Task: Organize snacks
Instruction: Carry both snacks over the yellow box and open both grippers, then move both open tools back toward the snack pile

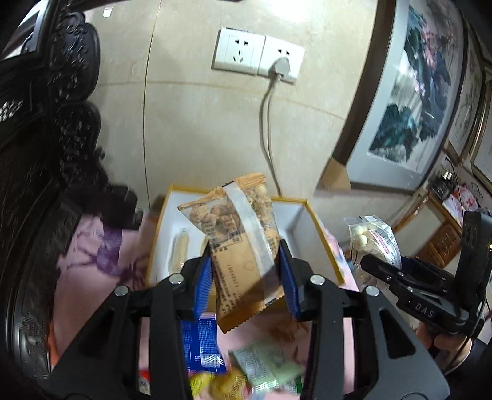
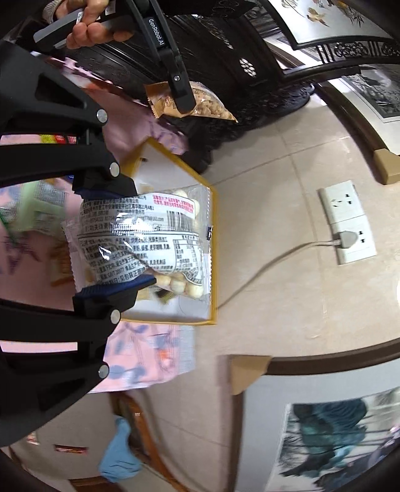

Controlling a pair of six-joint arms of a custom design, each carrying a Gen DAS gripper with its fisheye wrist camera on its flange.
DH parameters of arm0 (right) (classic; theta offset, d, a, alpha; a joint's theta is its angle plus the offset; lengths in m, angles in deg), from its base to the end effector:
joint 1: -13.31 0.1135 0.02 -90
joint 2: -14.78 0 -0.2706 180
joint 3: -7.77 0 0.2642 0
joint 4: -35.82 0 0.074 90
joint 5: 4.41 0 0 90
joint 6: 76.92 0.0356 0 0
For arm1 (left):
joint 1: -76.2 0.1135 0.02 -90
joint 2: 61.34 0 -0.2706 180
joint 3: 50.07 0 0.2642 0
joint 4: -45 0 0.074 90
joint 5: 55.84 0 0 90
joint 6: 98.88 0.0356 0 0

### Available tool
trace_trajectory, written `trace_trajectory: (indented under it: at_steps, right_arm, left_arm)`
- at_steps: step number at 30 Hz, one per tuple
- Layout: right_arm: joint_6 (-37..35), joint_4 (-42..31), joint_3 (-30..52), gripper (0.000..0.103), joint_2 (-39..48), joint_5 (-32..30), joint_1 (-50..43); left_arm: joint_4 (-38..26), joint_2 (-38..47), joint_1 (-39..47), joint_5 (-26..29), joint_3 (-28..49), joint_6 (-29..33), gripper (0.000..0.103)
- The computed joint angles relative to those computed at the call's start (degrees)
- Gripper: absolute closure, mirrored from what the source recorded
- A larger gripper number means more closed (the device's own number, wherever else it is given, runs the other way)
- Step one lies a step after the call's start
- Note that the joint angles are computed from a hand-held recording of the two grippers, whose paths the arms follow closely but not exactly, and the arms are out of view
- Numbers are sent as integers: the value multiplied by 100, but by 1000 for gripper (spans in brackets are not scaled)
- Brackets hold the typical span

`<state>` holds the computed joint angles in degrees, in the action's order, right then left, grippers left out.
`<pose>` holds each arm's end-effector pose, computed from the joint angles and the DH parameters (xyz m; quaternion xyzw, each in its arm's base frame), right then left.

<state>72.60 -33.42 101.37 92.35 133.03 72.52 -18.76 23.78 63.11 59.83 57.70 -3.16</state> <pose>0.1630 0.2223 0.3722 0.1293 0.8684 0.0541 0.4757 0.3089 -0.0877 0.4151 0.2357 0.8607 -0.2277 0.3896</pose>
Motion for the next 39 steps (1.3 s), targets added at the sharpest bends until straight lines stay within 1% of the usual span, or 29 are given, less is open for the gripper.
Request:
trace_trajectory:
  at_steps: [3,5,7,8,9,10,11,12,13,15,17,19,20,24,27,33,36,39]
  right_arm:
    - [-673,499,15,60,82,-191,-488]
    - [-972,799,-16,60,161,-314,-714]
    - [-1206,1087,-64,57,245,-406,-884]
    - [-1321,1241,-90,52,296,-450,-971]
    - [-1370,1218,6,37,442,-447,-1033]
    - [-1277,1011,180,31,584,-300,-988]
    - [-1247,914,273,27,657,-155,-932]
    - [-1322,971,227,27,622,79,-779]
    - [-1368,1037,166,27,578,179,-695]
    - [-1271,934,87,27,509,175,-512]
    - [-1019,787,-11,27,432,-2,-395]
    - [-511,619,-205,27,320,-232,-182]
    - [-365,573,-258,27,299,-270,-105]
    - [674,154,-562,27,325,-402,498]
    - [1443,31,-886,27,401,-591,957]
    - [2620,142,-1330,27,675,-1150,1721]
    - [3047,146,-1339,27,853,-1297,2005]
    - [3322,106,-1268,27,1005,-1353,2210]
  left_arm:
    - [184,495,-107,-112,421,-138,63]
    - [300,726,-174,-187,555,-189,63]
    - [393,1014,-247,-289,712,-210,62]
    - [416,1181,-287,-386,791,-245,57]
    - [409,1265,-341,-674,825,-364,29]
    - [379,1291,-383,-980,866,-509,14]
    - [456,1212,-379,-1151,772,-648,14]
    - [630,1055,-269,-944,585,-690,14]
    - [724,941,-204,-802,461,-683,14]
    - [757,708,-37,-625,256,-640,12]
    - [634,546,150,-481,110,-650,11]
    - [492,383,368,-309,-72,-630,11]
    - [461,262,478,-268,-220,-591,11]
    - [391,-329,1038,-202,-971,-261,11]
    - [135,-582,1492,-76,-1388,82,11]
    - [-371,-1118,2254,99,-2267,915,11]
    - [-612,-1429,2568,140,-2664,1407,11]
    - [-872,-1645,2776,227,-2891,1738,11]
